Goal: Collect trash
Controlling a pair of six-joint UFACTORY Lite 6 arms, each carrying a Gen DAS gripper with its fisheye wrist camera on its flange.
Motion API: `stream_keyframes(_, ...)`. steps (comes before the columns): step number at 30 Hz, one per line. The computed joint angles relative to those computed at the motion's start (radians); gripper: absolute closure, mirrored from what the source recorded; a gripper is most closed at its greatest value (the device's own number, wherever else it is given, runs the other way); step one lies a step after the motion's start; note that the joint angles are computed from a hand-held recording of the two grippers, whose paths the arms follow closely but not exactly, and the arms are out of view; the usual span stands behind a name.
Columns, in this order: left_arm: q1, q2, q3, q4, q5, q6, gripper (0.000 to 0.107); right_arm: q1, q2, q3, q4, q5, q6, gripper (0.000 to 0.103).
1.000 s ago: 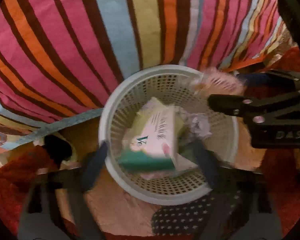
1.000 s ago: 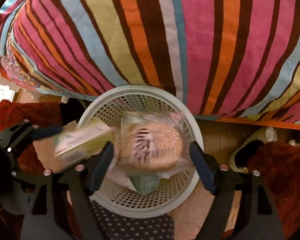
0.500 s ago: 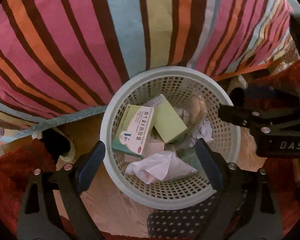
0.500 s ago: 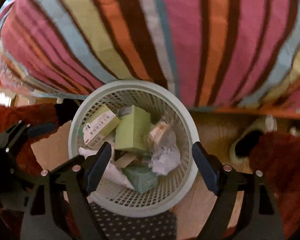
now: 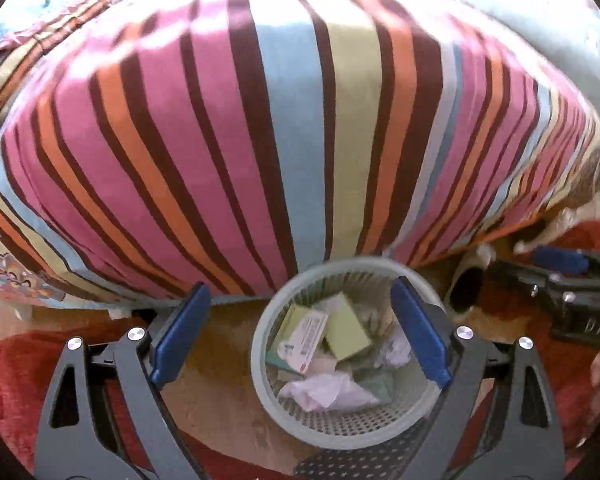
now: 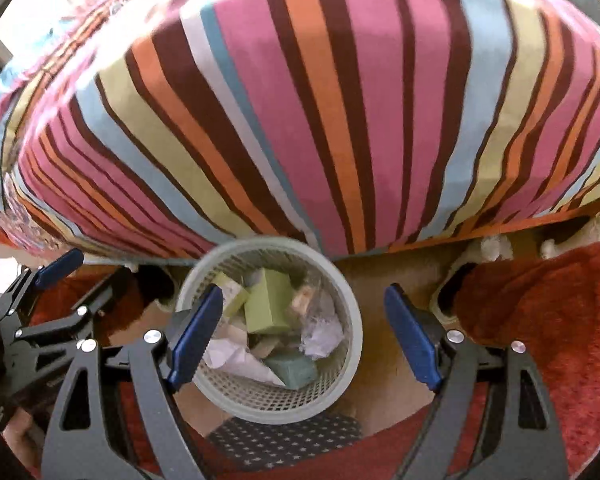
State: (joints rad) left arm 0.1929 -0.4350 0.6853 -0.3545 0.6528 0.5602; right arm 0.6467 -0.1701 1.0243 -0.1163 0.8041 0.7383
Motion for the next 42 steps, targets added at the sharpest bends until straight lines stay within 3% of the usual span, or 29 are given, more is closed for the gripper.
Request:
stream_keyframes(13,0.030,-0.135,0.050,0.024,0.118,-0.112,0.018,0.105,-0.051,0.002,-0.109,0.049,0.149,0.024)
stream_keyframes(34,-0.121,-0.125,0.046,0.187,0.058,-0.307,0.018,0.075,-0.058,-0.024,-0.144,0.055,0.172,0.024)
stream_keyframes(42,-0.112,-0.132,0.044,0.157,0.065,-0.285,0.018,0.069,-0.059,-0.022,-0.164,0.063,0.181,0.024)
